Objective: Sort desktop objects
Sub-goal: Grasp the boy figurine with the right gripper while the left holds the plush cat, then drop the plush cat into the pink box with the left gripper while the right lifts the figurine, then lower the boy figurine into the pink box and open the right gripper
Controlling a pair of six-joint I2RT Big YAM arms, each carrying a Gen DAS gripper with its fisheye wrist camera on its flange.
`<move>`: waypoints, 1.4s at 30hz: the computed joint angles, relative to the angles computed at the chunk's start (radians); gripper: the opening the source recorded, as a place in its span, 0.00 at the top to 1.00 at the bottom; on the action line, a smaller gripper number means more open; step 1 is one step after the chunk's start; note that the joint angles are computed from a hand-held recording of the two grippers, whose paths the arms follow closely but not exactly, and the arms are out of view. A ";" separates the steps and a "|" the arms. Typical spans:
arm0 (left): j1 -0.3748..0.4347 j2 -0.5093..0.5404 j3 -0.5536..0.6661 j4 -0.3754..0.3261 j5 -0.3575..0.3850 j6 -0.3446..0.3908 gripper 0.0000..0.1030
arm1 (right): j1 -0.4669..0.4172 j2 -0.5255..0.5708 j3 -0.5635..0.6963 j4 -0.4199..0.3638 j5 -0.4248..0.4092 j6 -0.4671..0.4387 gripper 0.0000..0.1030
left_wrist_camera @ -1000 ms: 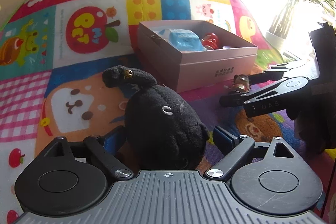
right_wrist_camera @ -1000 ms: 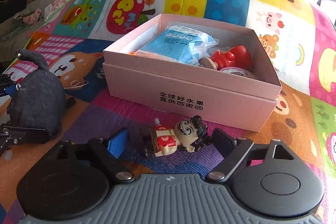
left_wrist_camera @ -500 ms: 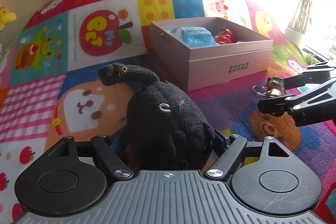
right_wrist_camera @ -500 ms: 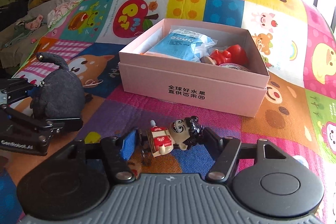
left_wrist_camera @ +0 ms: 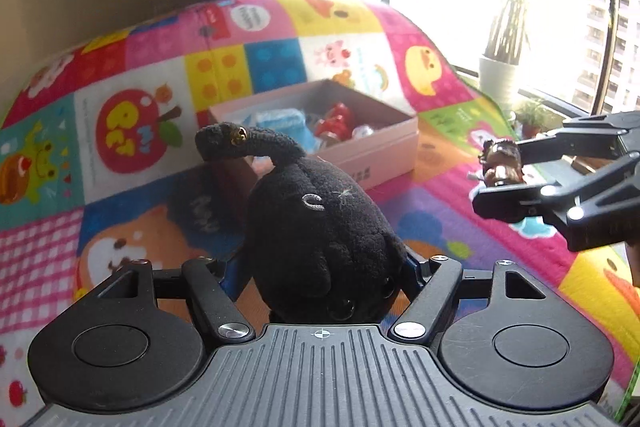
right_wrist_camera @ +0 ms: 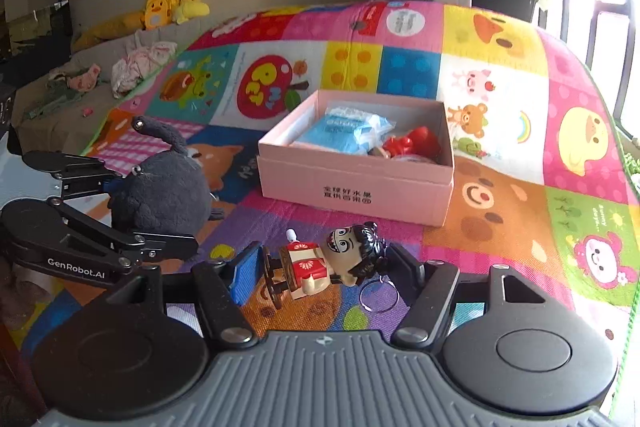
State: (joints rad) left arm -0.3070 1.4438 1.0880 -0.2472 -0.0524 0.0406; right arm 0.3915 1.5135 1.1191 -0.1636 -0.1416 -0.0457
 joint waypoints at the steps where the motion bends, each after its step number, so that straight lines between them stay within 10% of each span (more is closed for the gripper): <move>1: -0.005 0.013 0.026 0.009 -0.008 0.017 0.25 | -0.003 -0.014 -0.012 0.019 -0.003 0.000 0.35; 10: 0.000 0.290 0.375 0.059 -0.034 0.086 0.25 | -0.039 -0.001 -0.029 0.097 -0.028 0.075 0.35; 16: 0.018 0.469 0.590 -0.059 -0.009 0.036 0.16 | -0.055 0.039 -0.002 0.082 0.001 0.086 0.35; 33: 0.121 0.195 0.119 0.112 0.092 -0.126 0.02 | -0.018 0.133 0.166 -0.099 0.015 0.046 0.35; 42: 0.169 0.130 -0.033 0.252 0.187 -0.263 0.01 | 0.010 0.446 0.723 -0.297 0.128 0.091 0.35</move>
State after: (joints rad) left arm -0.1384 1.5737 1.0550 0.0049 0.1342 -0.2226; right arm 0.4016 1.9594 1.8419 -0.4604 -0.0133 0.0451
